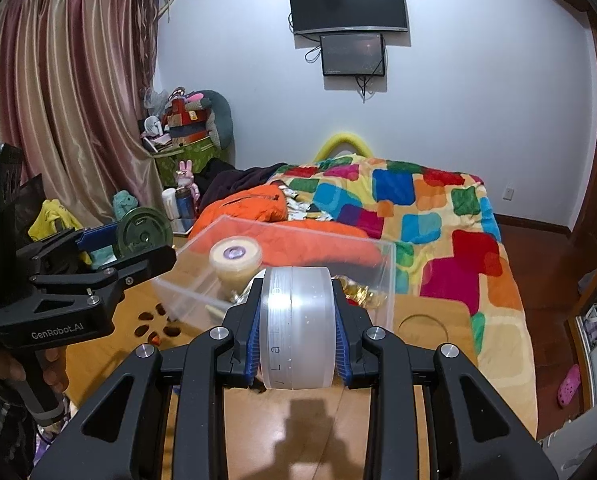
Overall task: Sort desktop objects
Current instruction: 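Carry the white container and green bottle over the clear box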
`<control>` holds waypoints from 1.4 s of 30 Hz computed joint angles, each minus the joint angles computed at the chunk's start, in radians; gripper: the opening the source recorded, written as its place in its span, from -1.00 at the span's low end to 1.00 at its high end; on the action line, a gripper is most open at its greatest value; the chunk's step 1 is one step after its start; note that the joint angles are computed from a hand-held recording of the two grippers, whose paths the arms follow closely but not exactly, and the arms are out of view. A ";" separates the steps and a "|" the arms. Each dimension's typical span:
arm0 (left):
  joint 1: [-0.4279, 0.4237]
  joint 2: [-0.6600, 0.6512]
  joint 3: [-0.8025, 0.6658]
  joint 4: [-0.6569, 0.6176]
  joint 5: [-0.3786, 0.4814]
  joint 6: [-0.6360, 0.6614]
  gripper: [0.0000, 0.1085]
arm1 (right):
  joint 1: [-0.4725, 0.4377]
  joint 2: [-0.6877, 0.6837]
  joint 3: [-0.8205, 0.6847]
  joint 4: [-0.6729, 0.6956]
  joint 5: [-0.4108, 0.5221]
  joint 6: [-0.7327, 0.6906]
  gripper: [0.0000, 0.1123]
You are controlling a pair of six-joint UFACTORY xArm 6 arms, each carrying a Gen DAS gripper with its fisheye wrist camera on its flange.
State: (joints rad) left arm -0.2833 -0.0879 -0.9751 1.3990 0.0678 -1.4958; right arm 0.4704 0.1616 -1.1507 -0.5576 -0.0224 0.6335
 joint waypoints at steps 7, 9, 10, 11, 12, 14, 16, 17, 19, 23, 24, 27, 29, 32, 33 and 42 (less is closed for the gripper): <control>0.031 0.053 -0.030 -0.139 -0.049 0.119 0.45 | -0.015 0.058 -0.085 0.065 0.022 -0.064 -0.53; 0.032 0.066 -0.039 -0.160 -0.046 0.144 0.45 | -0.015 0.076 -0.106 0.113 0.027 -0.110 -0.53; 0.032 0.070 -0.042 -0.170 -0.044 0.155 0.45 | -0.014 0.085 -0.119 0.131 0.031 -0.128 -0.53; 0.031 0.077 -0.046 -0.181 -0.040 0.167 0.45 | -0.013 0.098 -0.133 0.155 0.034 -0.152 -0.53; 0.031 0.084 -0.050 -0.188 -0.039 0.175 0.45 | -0.012 0.107 -0.143 0.175 0.036 -0.173 -0.53; 0.032 0.095 -0.055 -0.203 -0.037 0.190 0.45 | -0.007 0.131 -0.169 0.222 0.047 -0.220 -0.53; 0.034 0.107 -0.060 -0.223 -0.038 0.210 0.45 | -0.002 0.153 -0.191 0.263 0.055 -0.258 -0.53; 0.035 0.113 -0.062 -0.233 -0.037 0.219 0.45 | -0.003 0.164 -0.204 0.252 0.061 -0.247 -0.53; 0.037 0.120 -0.062 -0.244 -0.040 0.230 0.45 | -0.003 0.184 -0.223 0.256 0.066 -0.244 -0.53; 0.042 0.137 -0.065 -0.279 -0.045 0.264 0.45 | 0.000 0.214 -0.247 0.322 0.079 -0.297 -0.53; 0.042 0.142 -0.066 -0.293 -0.046 0.277 0.45 | 0.002 0.221 -0.254 0.340 0.085 -0.313 -0.53; 0.043 0.157 -0.071 -0.317 -0.048 0.299 0.45 | 0.003 0.239 -0.267 0.365 0.097 -0.335 -0.53; 0.044 0.167 -0.072 -0.335 -0.050 0.316 0.45 | 0.004 0.252 -0.276 0.389 0.103 -0.356 -0.53; 0.045 0.183 -0.074 -0.382 -0.054 0.359 0.45 | 0.006 0.265 -0.285 0.426 0.111 -0.386 -0.53; 0.045 0.187 -0.076 -0.390 -0.058 0.368 0.45 | 0.007 0.270 -0.289 0.440 0.114 -0.399 -0.53; 0.035 0.228 -0.087 -0.489 -0.060 0.466 0.45 | 0.017 0.305 -0.315 0.496 0.133 -0.453 -0.53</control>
State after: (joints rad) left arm -0.2484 0.1404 -1.0621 0.9098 0.0079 -1.0295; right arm 0.4879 0.4663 -1.4660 -0.0613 0.1108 0.1808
